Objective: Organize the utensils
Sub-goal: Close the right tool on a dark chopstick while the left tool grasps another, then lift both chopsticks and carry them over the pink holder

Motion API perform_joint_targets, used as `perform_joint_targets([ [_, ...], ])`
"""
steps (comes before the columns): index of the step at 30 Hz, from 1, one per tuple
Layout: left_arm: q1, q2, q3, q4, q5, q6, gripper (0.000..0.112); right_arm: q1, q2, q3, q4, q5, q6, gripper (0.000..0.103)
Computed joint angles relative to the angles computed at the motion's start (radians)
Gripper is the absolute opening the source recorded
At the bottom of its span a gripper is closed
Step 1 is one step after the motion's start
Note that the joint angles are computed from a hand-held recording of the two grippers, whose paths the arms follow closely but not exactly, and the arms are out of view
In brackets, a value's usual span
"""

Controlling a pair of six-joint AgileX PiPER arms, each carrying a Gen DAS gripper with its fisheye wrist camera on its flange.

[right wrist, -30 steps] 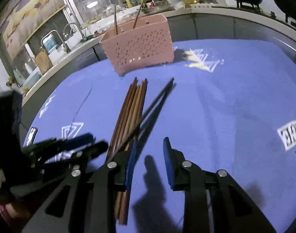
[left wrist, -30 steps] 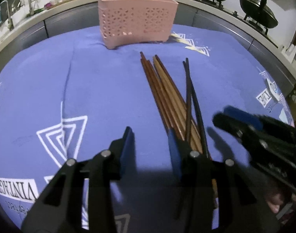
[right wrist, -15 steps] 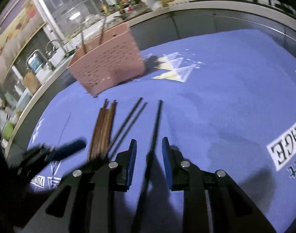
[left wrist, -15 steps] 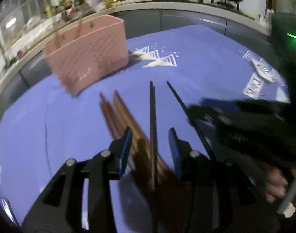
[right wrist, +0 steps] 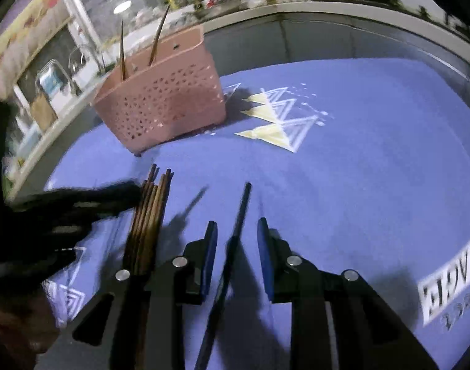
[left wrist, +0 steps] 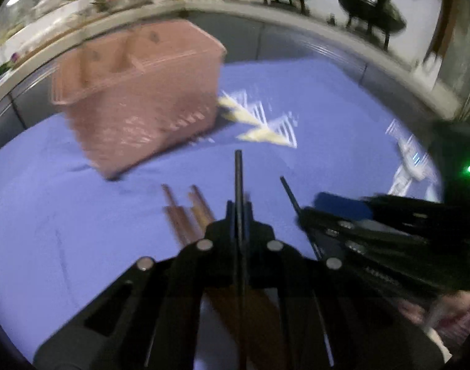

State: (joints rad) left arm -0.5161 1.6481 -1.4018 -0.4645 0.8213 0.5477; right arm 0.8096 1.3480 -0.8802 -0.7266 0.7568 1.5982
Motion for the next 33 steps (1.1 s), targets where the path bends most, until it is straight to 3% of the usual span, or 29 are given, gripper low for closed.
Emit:
perform_joint_targets([
  [2,0.068,-0.055,0.027,-0.083,0.020,0.074,0.005,-0.036,0.061,-0.052,0.036,0.012,-0.089,0.022],
  [3,0.120,-0.093,0.045,-0.143,0.039,0.128,0.005,-0.039,0.082,-0.070,0.042,0.028,-0.117,0.008],
  [7,0.231,-0.186,0.082,-0.253,0.076,0.227,0.005,-0.075,0.078,-0.073,0.108,-0.037,-0.205,0.004],
  [11,0.315,-0.222,0.068,-0.335,0.125,0.275,0.005,-0.031,-0.015,-0.040,0.023,-0.091,-0.088,0.004],
  [17,0.453,-0.243,-0.041,-0.470,0.237,0.332,0.005,0.188,-0.111,-0.130,-0.331,0.133,0.127,0.004],
  [22,0.438,-0.179,-0.253,-0.484,0.213,0.249,0.005,0.170,-0.078,-0.314,-0.463,0.194,0.075,0.004],
  [27,0.344,-0.031,-0.561,-0.344,0.126,0.055,0.005,0.031,0.058,-0.562,-0.533,0.139,-0.010,0.004],
  [33,0.281,0.217,-0.982,-0.140,0.177,-0.167,0.005,-0.102,0.216,-0.807,-0.458,0.041,-0.182,0.004],
])
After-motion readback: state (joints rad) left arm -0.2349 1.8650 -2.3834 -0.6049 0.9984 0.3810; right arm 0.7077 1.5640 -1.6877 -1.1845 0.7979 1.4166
